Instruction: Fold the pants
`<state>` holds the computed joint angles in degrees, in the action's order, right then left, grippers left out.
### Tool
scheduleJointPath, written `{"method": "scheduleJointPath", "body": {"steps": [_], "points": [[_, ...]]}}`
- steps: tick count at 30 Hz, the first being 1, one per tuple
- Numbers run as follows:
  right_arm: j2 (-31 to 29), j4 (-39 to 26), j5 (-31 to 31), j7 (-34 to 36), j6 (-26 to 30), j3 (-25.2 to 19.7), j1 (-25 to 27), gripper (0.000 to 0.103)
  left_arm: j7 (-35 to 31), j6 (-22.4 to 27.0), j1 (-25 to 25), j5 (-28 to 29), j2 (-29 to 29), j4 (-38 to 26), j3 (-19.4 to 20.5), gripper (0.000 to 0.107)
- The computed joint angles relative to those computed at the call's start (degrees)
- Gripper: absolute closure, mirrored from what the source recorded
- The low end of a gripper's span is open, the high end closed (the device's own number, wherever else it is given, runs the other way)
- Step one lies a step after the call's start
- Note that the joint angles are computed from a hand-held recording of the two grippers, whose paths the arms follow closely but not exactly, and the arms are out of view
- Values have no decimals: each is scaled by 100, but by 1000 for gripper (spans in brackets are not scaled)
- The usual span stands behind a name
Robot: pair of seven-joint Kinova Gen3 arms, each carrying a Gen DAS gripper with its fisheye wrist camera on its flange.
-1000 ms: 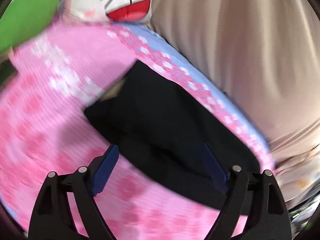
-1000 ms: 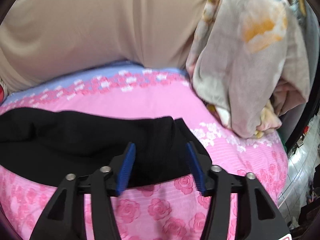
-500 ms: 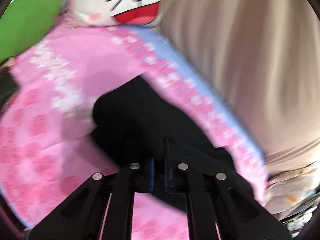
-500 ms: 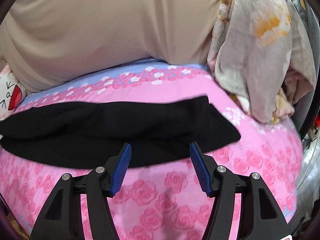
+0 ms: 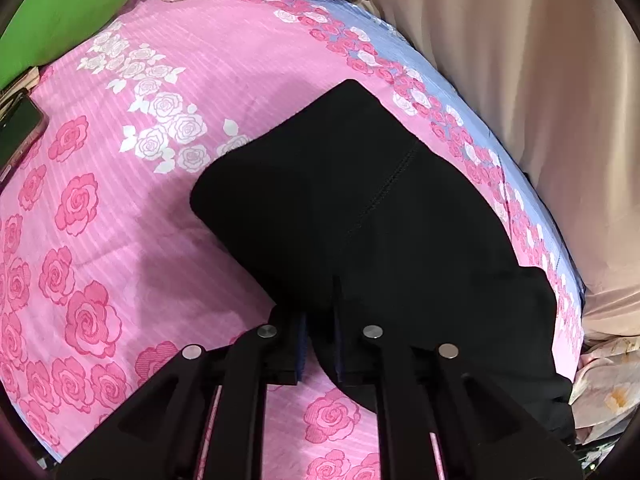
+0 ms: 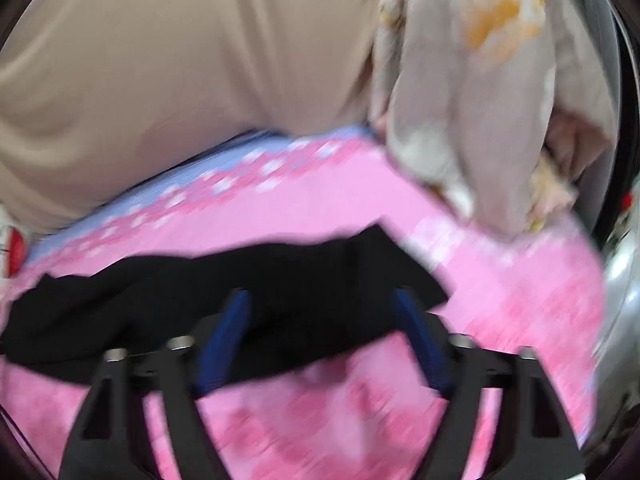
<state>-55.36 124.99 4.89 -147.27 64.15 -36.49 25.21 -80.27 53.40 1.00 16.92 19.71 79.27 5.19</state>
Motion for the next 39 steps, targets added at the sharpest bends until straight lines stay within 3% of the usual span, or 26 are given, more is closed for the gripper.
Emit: {"method": "scheduleJointPath", "body": {"steps": [1, 3, 4, 6, 8, 10, 12, 14, 15, 17, 19, 21, 24, 26, 27, 28, 29, 30, 33, 37, 39], "points": [[181, 140, 66, 60, -205, 195, -106, 35, 53, -11, 37, -52, -24, 23, -23, 97], [688, 284, 150, 367, -646, 646, -557, 95, 143, -13, 100, -155, -60, 53, -51, 97], [823, 224, 329, 459, -760, 726, -701, 98, 193, 14, 125, -196, -45, 18, -59, 97], [775, -186, 795, 679, -755, 676, -765, 98, 194, 37, 91, -161, -32, 4, -43, 96], [394, -541, 1204, 1052, -555, 296, -597, 97, 119, 18, 8, -47, -37, 43, -12, 96], [269, -586, 1275, 1396, -100, 131, -550, 89, 33, -60, -18, -6, -75, 124, 3, 96], [210, -206, 974, 1501, 366, 84, -351, 76, -14, -144, 3, -23, -112, 195, 1, 96], [35, 253, 508, 1764, 832, -6, 33, 76, 22, -218, 80, -124, -142, 247, -25, 96], [-174, 359, 325, 1824, 1065, -59, 161, 71, 98, -241, 180, -280, -149, 244, -59, 96], [-498, 270, 57, 1666, 1405, 153, 100, 65, 285, -230, 354, -559, -145, 200, -113, 96], [-825, 133, -104, 1309, 1411, 592, -250, 53, 460, -207, 497, -810, -119, 143, -150, 96], [-931, 101, -221, 941, 1078, 964, -632, 47, 578, -222, 573, -961, -115, 137, -162, 95], [-603, 248, -245, 910, 640, 1034, -668, 42, 667, -323, 587, -1019, -152, 226, -146, 95], [-186, 526, -387, 860, 236, 1182, -672, 42, 665, -412, 562, -992, -191, 316, -123, 95], [34, 734, -453, 726, 3, 1294, -758, 52, 671, -435, 566, -1000, -201, 339, -117, 95], [212, 888, -499, 512, -142, 1300, -864, 77, 672, -461, 565, -1000, -216, 367, -111, 95], [283, 936, -501, 391, -217, 1199, -876, 82, 691, -493, 570, -1003, -235, 403, -110, 95], [292, 877, -434, 363, -209, 993, -857, 93, 723, -518, 589, -1023, -256, 429, -113, 95], [455, 268, -110, 371, 107, 444, -525, 94, 829, -649, 646, -1085, -349, 470, -104, 98], [286, -714, 738, 1093, -43, 451, -263, 95, 801, -1428, 649, -1097, -710, 660, -24, 99], [301, -869, 1111, 1301, -185, 423, -144, 95, 940, -1514, 893, -1449, -735, 639, -150, 99]]}}
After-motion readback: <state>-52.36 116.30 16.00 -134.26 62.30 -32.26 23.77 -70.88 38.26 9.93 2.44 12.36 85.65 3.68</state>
